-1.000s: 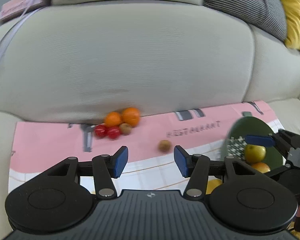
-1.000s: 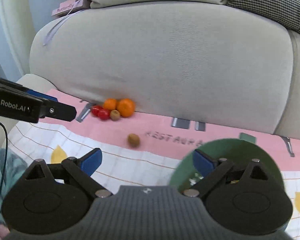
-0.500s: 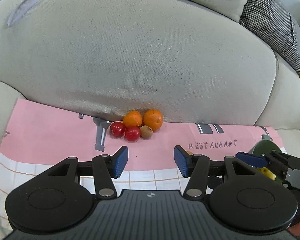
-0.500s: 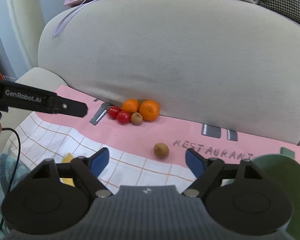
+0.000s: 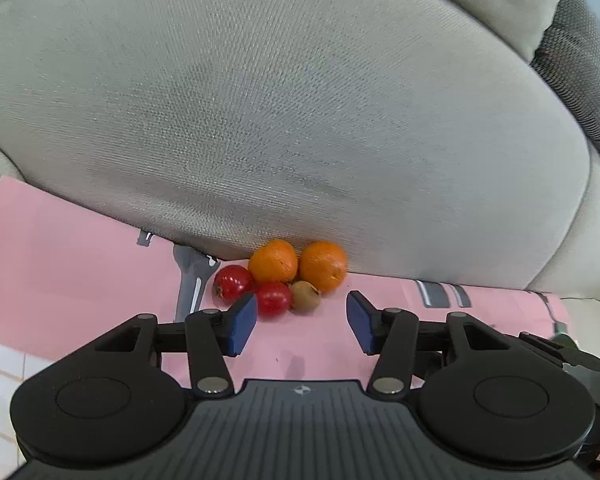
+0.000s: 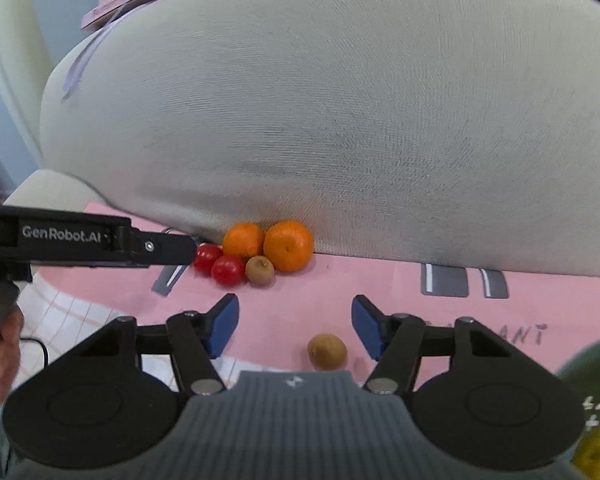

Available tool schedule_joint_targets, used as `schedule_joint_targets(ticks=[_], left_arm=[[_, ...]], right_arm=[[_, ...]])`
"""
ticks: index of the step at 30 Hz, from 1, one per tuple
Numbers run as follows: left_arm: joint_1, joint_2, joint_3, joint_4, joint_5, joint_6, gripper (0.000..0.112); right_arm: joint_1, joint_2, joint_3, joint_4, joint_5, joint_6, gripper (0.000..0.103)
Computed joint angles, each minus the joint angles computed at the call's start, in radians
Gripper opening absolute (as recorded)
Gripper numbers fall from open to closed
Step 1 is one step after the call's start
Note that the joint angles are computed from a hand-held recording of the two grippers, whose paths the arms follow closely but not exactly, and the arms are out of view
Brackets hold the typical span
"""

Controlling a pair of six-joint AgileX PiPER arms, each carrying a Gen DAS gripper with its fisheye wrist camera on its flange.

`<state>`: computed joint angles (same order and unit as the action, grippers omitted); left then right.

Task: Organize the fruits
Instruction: 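Grasp an orange with the left tool while the right tool grasps another orange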

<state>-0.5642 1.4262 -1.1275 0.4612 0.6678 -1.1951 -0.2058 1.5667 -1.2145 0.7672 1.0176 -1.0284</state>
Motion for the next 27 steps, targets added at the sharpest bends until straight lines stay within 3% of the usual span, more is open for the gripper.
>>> schedule_joint_targets(ticks=[8, 14, 19, 27], left_arm=[[0.118, 0.112, -0.032, -0.156, -0.100, 0.165, 0.056], [0.203, 0.172, -0.058, -0.338, -0.147, 0.370, 0.048], [0.239, 0.210, -0.106, -0.424, -0.129, 0.520, 0.047], [0.252, 0.277, -0.207, -0.424, -0.032, 0.649, 0.050]], right_arm=[[0.072, 0.164, -0.104, 0.027, -0.037, 0.137, 0.046], [0.101, 0.271, -0.190, 0.060, -0.030, 0.174, 0.045], [0.105, 0.334, -0.235, 0.090, -0.013, 0.163, 0.045], [0.098, 0.382, -0.259, 0.132, 0.030, 0.129, 0.045]])
